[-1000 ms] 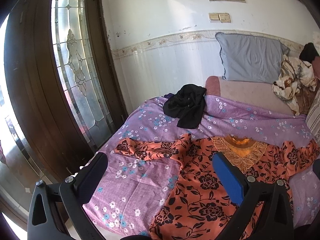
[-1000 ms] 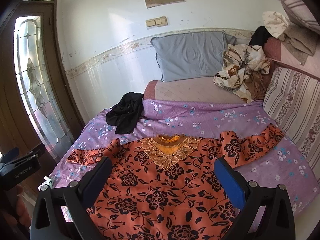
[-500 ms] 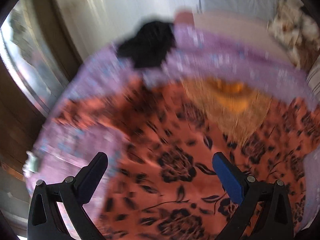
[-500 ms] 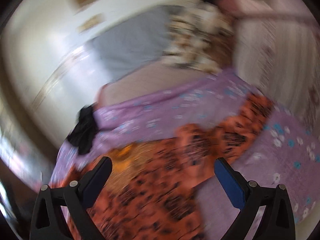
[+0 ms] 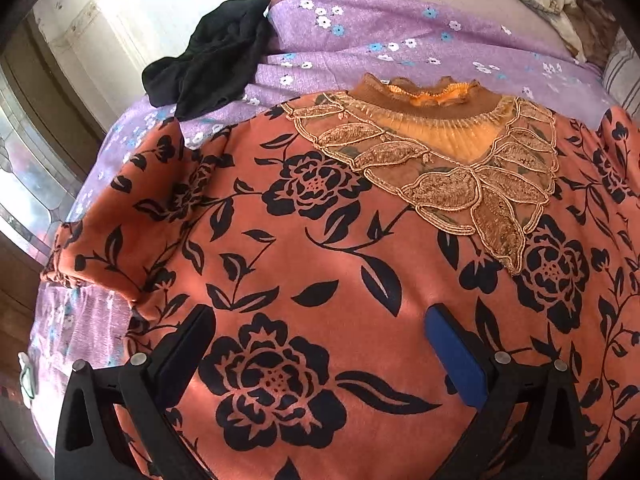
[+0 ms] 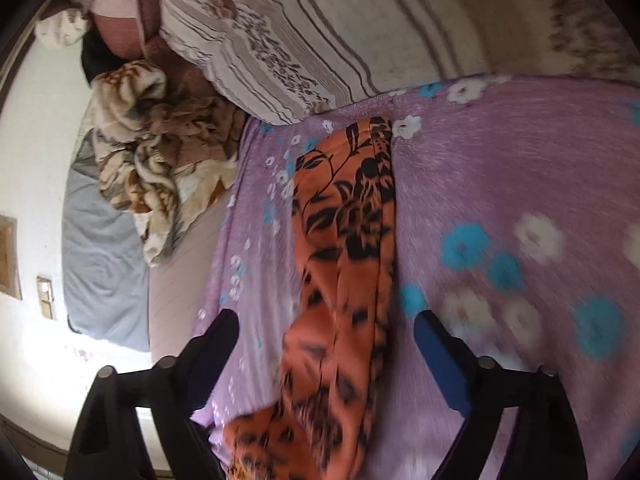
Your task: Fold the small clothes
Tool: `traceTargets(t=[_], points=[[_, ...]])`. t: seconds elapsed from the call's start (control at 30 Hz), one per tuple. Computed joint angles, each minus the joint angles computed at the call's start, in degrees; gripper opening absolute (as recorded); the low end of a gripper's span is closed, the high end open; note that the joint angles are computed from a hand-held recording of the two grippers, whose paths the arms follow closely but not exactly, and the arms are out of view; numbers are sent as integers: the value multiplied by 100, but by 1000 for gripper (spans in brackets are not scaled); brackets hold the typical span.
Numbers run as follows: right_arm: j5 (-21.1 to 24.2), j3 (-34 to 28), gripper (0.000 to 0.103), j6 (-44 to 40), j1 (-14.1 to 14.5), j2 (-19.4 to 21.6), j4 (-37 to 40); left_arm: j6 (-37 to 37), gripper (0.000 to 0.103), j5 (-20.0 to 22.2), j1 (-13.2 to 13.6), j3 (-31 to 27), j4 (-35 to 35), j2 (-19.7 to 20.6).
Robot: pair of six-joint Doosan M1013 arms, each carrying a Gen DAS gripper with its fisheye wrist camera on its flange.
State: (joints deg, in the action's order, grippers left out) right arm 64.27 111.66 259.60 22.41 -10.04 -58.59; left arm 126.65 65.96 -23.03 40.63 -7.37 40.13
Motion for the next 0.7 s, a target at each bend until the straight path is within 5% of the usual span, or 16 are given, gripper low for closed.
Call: traceTargets(t=[0.1, 0.17, 0.23, 0.33, 0.47, 0.7], points=[[126, -61, 73, -520, -196, 39, 109, -224, 103, 285, 66, -206, -245, 138], [53, -61, 35, -926, -334, 56, 363, -629, 103, 887, 151, -686, -502, 400], [117, 41, 11, -727, -293, 63, 395, -582, 103, 995, 156, -784, -533, 447], [151, 109, 9, -57, -114, 31, -22, -499, 103, 862, 147, -627, -510, 359], [108, -367, 9, -661, 15, 213, -751, -567, 103, 1412, 124, -1174, -367, 592], [-1403, -1798, 9, -2079, 216, 1062, -1677, -902, 103, 396, 245, -1087, -218, 388]])
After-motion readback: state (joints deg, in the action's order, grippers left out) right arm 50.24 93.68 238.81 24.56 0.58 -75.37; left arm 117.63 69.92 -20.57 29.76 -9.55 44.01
